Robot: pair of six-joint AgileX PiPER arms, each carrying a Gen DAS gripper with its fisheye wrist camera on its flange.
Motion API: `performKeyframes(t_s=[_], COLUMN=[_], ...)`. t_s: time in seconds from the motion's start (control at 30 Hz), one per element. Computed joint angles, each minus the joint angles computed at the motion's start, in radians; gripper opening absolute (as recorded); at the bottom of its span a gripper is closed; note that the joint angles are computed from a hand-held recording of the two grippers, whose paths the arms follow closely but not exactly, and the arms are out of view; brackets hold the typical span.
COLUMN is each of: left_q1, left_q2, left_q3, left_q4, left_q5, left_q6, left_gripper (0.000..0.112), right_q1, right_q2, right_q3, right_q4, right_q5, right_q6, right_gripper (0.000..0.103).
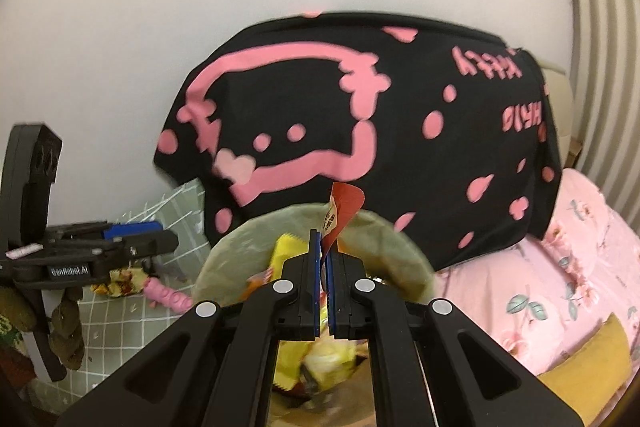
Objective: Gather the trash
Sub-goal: 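Carry the yellow bar and red bag over the trash bag and release both, then move both tools back over the items on the table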
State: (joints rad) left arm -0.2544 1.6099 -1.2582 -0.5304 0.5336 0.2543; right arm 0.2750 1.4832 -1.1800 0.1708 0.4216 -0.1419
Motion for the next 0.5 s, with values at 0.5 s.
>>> performKeyframes(t_s=[0.5], left_q1=[0.137], left_q2=[-0.151], left_q3=[0.257], left_q4=[-0.094], left_q5=[-0.053], left_q6=[0.120], left_gripper=[0.051], right_q1=[0.050], right_q2=[0.096], right_q3=[0.070], right_q4=[-0.006], right_q5=[0.000], right_q6=[0.077], right_gripper=[0.005])
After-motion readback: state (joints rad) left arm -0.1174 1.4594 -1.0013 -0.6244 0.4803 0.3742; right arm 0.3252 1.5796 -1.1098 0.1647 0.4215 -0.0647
